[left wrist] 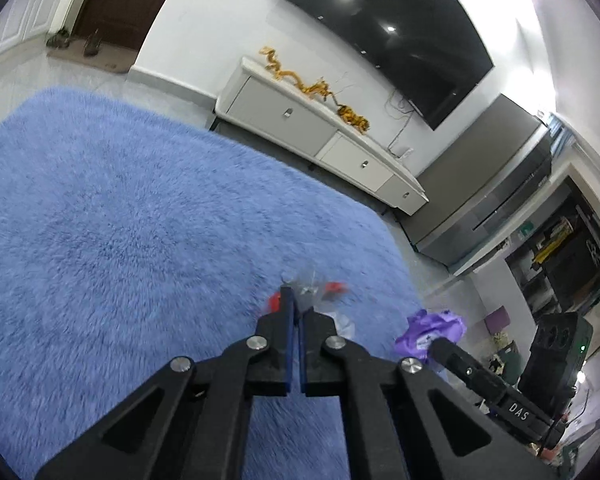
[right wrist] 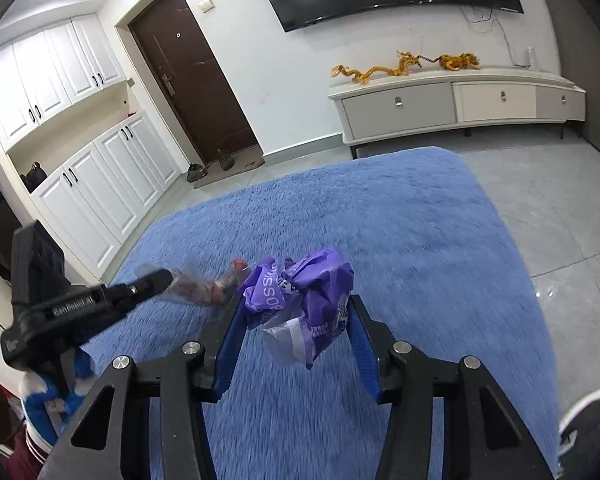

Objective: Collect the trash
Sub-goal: 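Carry the purple bag and clear wrapper in both tools over the trash bin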

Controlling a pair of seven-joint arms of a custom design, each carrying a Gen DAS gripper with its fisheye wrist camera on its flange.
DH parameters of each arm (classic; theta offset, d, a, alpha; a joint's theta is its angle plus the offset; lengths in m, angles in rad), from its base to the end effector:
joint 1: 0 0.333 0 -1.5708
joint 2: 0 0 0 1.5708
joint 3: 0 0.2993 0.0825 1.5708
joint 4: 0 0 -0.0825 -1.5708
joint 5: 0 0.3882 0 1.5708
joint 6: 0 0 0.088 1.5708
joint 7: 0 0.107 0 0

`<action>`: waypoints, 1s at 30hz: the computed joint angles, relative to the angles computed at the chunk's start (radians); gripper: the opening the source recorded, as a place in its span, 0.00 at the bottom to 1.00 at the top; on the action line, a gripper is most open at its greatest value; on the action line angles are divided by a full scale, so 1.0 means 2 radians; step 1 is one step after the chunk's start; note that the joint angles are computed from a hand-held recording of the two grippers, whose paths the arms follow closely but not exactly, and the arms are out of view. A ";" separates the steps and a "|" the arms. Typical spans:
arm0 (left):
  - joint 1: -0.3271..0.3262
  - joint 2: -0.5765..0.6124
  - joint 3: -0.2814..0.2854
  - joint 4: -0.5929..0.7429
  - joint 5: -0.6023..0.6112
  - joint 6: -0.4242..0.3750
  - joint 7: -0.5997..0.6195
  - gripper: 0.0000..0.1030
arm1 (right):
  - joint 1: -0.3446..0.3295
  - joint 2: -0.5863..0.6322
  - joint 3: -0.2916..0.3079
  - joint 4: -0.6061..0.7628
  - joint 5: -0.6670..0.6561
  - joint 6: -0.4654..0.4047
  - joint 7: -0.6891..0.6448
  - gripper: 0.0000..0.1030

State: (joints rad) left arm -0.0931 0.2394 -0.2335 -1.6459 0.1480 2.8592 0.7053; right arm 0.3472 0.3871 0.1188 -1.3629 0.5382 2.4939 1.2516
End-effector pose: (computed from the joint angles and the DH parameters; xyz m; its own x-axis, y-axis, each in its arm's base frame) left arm 0.6491 -0.2095 0.5790 0.1465 -0.8056 0.5740 -0.5919 -0.5363 -0.6017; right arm 0.6543 0.3068 0.5725 0.5346 -0.7725 -0.3428 -0.7001 -0.1775 -0.6916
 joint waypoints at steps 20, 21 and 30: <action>-0.067 -0.139 0.000 -0.076 0.102 -0.034 -0.066 0.01 | -0.004 -0.231 -0.010 -0.244 0.073 0.086 -0.038 0.46; -0.071 -0.137 -0.003 -0.068 0.109 -0.038 -0.068 0.01 | -0.005 -0.240 -0.012 -0.252 0.075 0.091 -0.038 0.46; -0.117 -0.054 -0.025 0.070 0.130 -0.077 -0.038 0.01 | -0.028 -0.318 -0.033 -0.335 0.080 0.144 -0.030 0.46</action>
